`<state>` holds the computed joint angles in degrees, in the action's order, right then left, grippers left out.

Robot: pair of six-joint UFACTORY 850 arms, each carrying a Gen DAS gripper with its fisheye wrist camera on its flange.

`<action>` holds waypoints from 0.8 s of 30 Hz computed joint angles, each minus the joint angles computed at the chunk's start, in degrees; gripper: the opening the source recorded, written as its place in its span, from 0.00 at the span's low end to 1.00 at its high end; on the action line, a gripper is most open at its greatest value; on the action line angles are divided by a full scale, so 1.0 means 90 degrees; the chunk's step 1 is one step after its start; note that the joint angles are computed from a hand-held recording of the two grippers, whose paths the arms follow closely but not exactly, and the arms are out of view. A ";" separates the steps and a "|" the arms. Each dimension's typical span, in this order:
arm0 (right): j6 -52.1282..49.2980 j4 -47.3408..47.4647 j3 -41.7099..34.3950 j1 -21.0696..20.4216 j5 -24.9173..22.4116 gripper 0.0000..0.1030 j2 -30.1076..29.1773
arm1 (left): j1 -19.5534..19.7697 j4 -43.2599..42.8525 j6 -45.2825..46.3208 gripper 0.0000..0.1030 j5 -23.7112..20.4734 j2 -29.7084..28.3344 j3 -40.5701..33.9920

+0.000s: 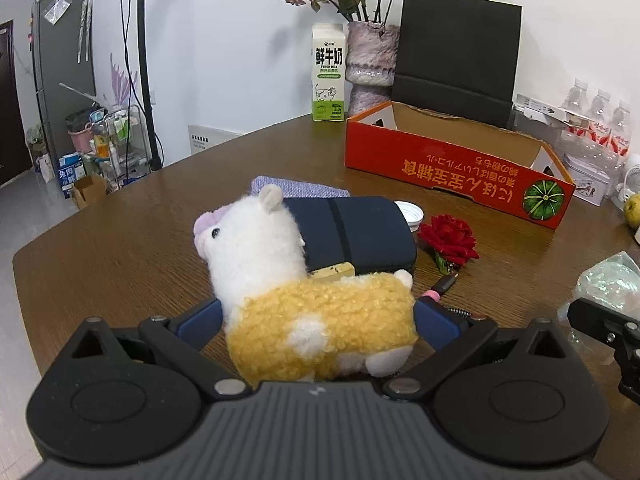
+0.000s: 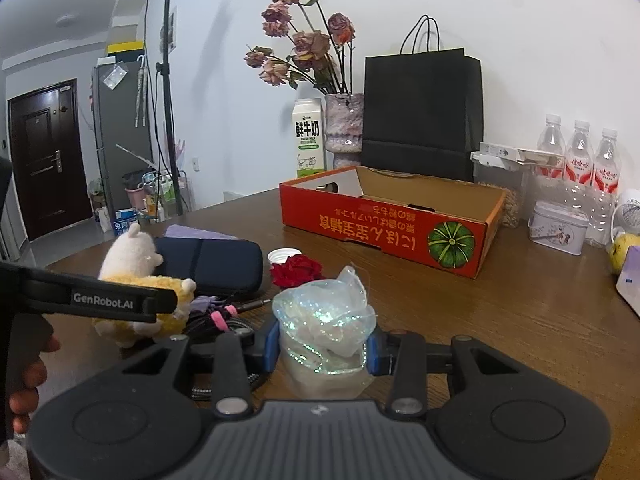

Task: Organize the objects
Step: 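Grasp the plush alpaca with the left gripper while the right gripper holds the bag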

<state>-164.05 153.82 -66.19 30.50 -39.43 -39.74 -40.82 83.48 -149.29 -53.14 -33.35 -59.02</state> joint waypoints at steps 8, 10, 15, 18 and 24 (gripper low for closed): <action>0.0110 0.0008 -0.0055 -0.0013 0.0084 0.38 -0.0034 | -0.0002 -0.0342 0.0083 1.00 -0.0243 -0.0324 -0.0352; 0.0118 -0.0020 -0.0058 -0.0007 0.0114 0.38 -0.0034 | 0.0003 -0.0380 0.0132 1.00 -0.0270 -0.0353 -0.0386; 0.0238 -0.0082 -0.0089 0.0012 0.0324 0.38 -0.0036 | 0.0020 -0.0422 0.0149 1.00 -0.0256 -0.0341 -0.0390; 0.0115 0.0078 -0.0067 0.0038 0.0368 0.38 -0.0024 | 0.0045 -0.0505 0.0252 1.00 -0.0211 -0.0371 -0.0451; 0.0086 0.0051 -0.0046 0.0046 0.0352 0.38 -0.0011 | 0.0109 -0.0321 0.0098 0.99 0.0120 -0.0208 -0.0253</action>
<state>-163.27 154.28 -66.61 30.92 -36.26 -39.84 -39.84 80.60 -148.41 -52.06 -35.22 -61.30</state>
